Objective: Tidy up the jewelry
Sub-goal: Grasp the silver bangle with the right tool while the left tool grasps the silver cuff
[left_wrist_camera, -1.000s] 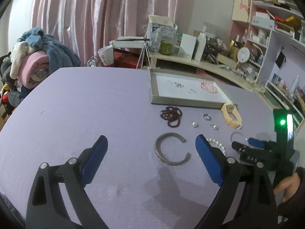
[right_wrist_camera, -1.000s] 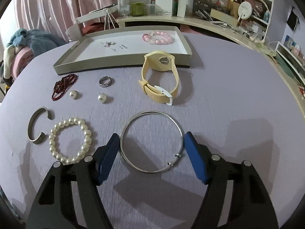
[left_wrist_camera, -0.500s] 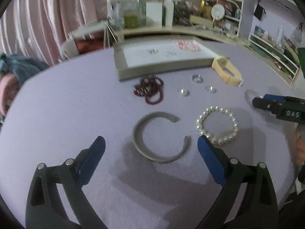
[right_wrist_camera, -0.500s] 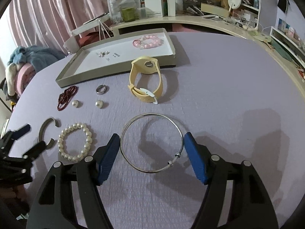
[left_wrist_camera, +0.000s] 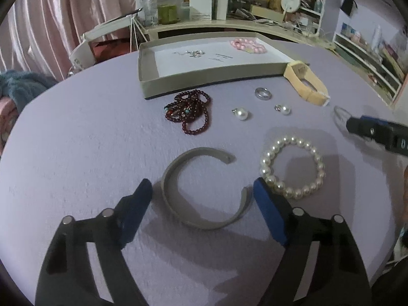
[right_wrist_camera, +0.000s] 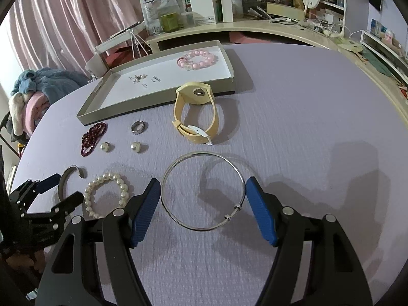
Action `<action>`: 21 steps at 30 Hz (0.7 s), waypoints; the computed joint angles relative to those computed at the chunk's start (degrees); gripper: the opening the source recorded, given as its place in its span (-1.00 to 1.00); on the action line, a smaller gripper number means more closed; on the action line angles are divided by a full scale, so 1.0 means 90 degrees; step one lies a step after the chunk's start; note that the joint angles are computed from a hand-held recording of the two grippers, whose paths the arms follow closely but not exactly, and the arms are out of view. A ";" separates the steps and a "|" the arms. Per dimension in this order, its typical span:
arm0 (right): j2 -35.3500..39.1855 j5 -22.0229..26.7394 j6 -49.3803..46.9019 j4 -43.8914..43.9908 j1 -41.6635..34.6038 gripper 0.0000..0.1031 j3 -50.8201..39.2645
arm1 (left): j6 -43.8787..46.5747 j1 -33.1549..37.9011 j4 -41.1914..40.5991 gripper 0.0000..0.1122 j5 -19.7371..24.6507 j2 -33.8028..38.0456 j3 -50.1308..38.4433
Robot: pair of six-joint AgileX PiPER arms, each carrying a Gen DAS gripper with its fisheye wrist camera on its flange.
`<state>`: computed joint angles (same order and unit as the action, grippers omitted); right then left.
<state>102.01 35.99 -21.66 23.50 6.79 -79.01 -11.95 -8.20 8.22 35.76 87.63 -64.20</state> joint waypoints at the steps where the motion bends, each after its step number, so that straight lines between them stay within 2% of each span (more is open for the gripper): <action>1: -0.0006 -0.0002 -0.0006 0.0000 0.0000 0.37 0.0004 | -0.0075 -0.0012 0.0057 0.38 0.0000 0.0017 -0.0021; 3: -0.0018 0.0003 -0.0021 0.0020 -0.0007 0.37 0.0011 | -0.0138 -0.0025 0.0092 0.16 -0.0031 0.0007 -0.0030; 21: -0.0108 0.0026 -0.0544 0.0549 -0.0048 0.37 -0.0004 | -0.0705 0.0048 0.0324 0.15 -0.0081 -0.0477 0.0246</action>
<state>101.04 36.23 -26.55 28.44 6.36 -79.05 -18.30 -7.77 11.13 35.03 83.33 -61.99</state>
